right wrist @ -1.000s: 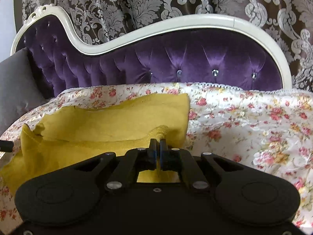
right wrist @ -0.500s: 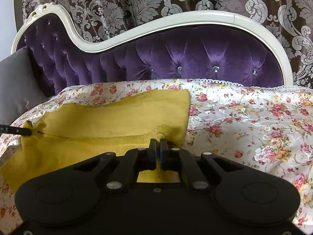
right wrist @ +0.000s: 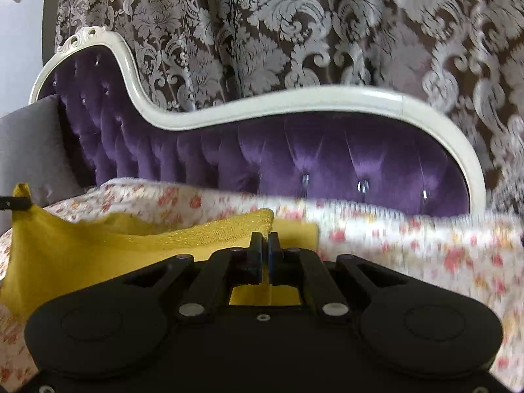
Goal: Fold small clothes
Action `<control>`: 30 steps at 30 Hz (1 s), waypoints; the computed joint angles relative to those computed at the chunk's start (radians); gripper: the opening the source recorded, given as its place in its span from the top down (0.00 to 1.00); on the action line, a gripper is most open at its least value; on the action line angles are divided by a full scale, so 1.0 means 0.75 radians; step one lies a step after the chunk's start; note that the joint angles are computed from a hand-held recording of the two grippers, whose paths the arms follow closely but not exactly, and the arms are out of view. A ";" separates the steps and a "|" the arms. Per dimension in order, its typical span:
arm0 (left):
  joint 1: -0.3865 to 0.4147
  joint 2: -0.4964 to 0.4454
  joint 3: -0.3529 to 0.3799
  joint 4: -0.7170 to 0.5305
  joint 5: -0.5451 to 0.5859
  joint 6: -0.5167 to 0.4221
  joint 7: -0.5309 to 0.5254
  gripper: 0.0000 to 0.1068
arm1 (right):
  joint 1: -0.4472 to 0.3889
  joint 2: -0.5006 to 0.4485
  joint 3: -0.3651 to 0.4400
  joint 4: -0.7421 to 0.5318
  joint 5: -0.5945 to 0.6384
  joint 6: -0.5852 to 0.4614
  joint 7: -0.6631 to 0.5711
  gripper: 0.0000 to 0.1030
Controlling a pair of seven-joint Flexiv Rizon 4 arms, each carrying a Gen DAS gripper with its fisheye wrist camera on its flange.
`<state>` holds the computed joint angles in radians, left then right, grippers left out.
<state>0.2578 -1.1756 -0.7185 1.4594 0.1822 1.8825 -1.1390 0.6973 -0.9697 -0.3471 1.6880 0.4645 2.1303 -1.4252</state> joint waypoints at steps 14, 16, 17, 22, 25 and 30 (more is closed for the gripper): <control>-0.497 -0.277 0.634 -0.881 -0.592 -0.670 -0.076 0.69 | -0.151 -0.323 -0.131 -0.544 -0.257 -0.560 0.363 0.80; -0.517 -0.295 0.699 -0.915 -0.623 -0.677 -0.109 0.64 | -0.131 -0.327 -0.164 -0.506 -0.253 -0.521 0.418 0.64; -0.516 -0.279 0.710 -0.883 -0.635 -0.646 -0.131 0.59 | -0.116 -0.321 -0.181 -0.474 -0.246 -0.490 0.443 0.56; -0.463 -0.101 0.643 -0.560 -0.620 -0.432 -0.126 0.48 | -0.066 -0.219 -0.173 -0.241 -0.273 -0.278 0.480 0.52; -0.349 0.007 0.472 -0.301 -0.536 -0.323 -0.014 0.41 | -0.119 -0.122 -0.025 -0.113 -0.332 -0.150 0.443 0.52; -0.228 0.103 0.332 -0.001 -0.472 -0.301 0.066 0.41 | -0.138 -0.033 0.117 0.059 -0.335 -0.104 0.392 0.52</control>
<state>0.0865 -1.0986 -0.4694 1.4586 -0.1719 1.6567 -1.0898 0.5935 -0.9946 -0.2592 1.7319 0.2132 2.0522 -1.1311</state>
